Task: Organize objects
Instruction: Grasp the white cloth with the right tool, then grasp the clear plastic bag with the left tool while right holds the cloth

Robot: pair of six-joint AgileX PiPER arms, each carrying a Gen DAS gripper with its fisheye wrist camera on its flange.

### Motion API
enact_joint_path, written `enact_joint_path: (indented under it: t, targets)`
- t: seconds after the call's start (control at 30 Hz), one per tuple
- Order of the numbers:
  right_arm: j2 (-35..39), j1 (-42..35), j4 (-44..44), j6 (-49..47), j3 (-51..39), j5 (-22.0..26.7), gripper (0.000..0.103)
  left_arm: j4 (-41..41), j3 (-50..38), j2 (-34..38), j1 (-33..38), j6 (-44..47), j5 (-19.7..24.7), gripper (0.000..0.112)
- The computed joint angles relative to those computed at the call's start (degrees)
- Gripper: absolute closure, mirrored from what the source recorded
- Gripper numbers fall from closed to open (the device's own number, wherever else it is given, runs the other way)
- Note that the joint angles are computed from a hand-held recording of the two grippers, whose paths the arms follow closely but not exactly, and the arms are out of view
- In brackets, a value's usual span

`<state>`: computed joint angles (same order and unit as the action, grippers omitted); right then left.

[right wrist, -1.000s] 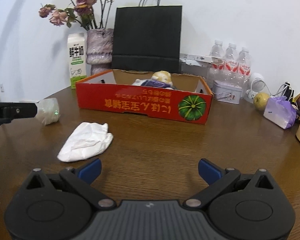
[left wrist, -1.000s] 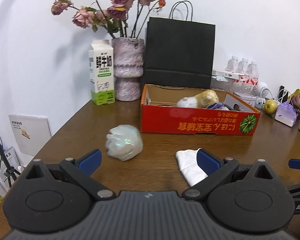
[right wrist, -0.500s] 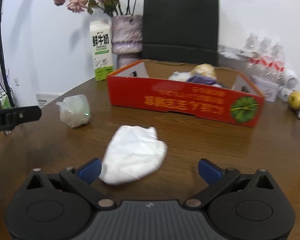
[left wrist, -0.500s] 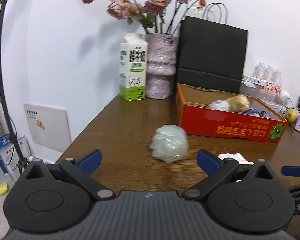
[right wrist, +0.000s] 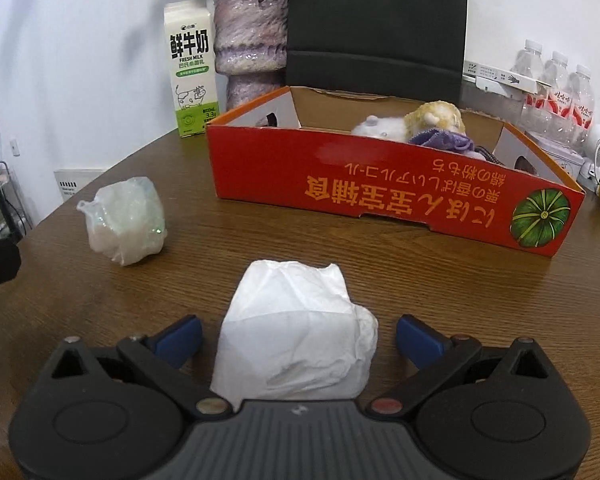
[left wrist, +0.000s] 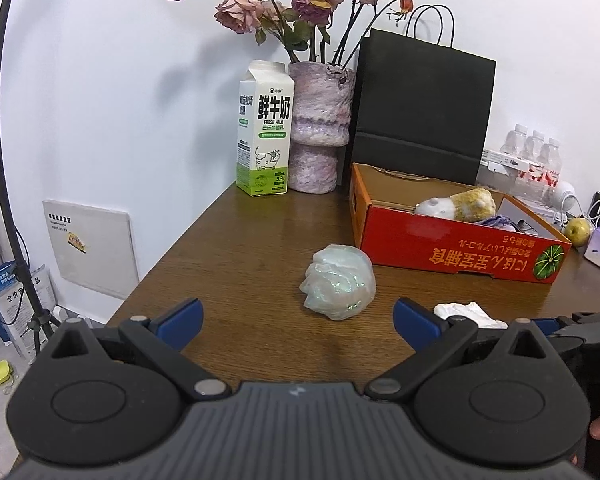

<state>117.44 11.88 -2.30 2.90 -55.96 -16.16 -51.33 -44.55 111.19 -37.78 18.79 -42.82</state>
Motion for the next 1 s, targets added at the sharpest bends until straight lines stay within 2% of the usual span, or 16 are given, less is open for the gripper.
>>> enact_joint_path:
  t: [0.27, 0.37, 0.4, 0.47, 0.53, 0.6, 0.73, 0.93, 1.0]
  targets:
    - [-0.19, -1.25, -6.74, 5.72, 0.13, -0.33, 0.002, -1.06, -0.59, 0.15, 0.83, 0.19, 1.33, 0.009]
    - [-0.71, -1.66, -6.67, 5.75, 1.71, -2.96, 0.021, -1.13, -0.47, 0.0, 1.15, -0.07, 1.44, 0.009]
    - [-0.91, -1.84, -7.46, 6.26, 2.22, -3.85, 0.033, -1.24, -0.52, 0.02, 1.26, -0.07, 1.57, 0.009]
    - [-1.16, -2.44, -10.94, 9.24, 2.87, -4.87, 0.036, -1.42, -0.67, 0.09, 1.51, 0.01, 1.83, 0.009]
    - [-1.67, -3.6, -16.65, 14.18, 4.03, -6.83, 0.06, -1.67, -0.77, 0.15, 1.61, -0.02, 1.96, 0.009]
    - [-2.04, -4.28, -19.15, 16.12, 4.63, -7.38, 0.062, -1.57, -0.75, 0.18, 1.7, -0.25, 2.0, 0.009]
    - [-2.71, -5.06, -15.43, 12.02, 6.28, -9.16, 0.065, -1.93, -1.16, 0.54, 1.73, 0.26, 2.27, 0.009]
    - [-4.42, -7.26, -7.63, 2.62, 11.01, -16.88, 0.065, -2.75, -1.9, 1.32, 2.05, 1.04, 2.8, 0.009]
    - [-4.96, -8.76, -7.97, 1.97, 12.06, -18.45, 0.065, -2.89, -2.32, 1.73, 2.2, 1.41, 3.19, 0.009]
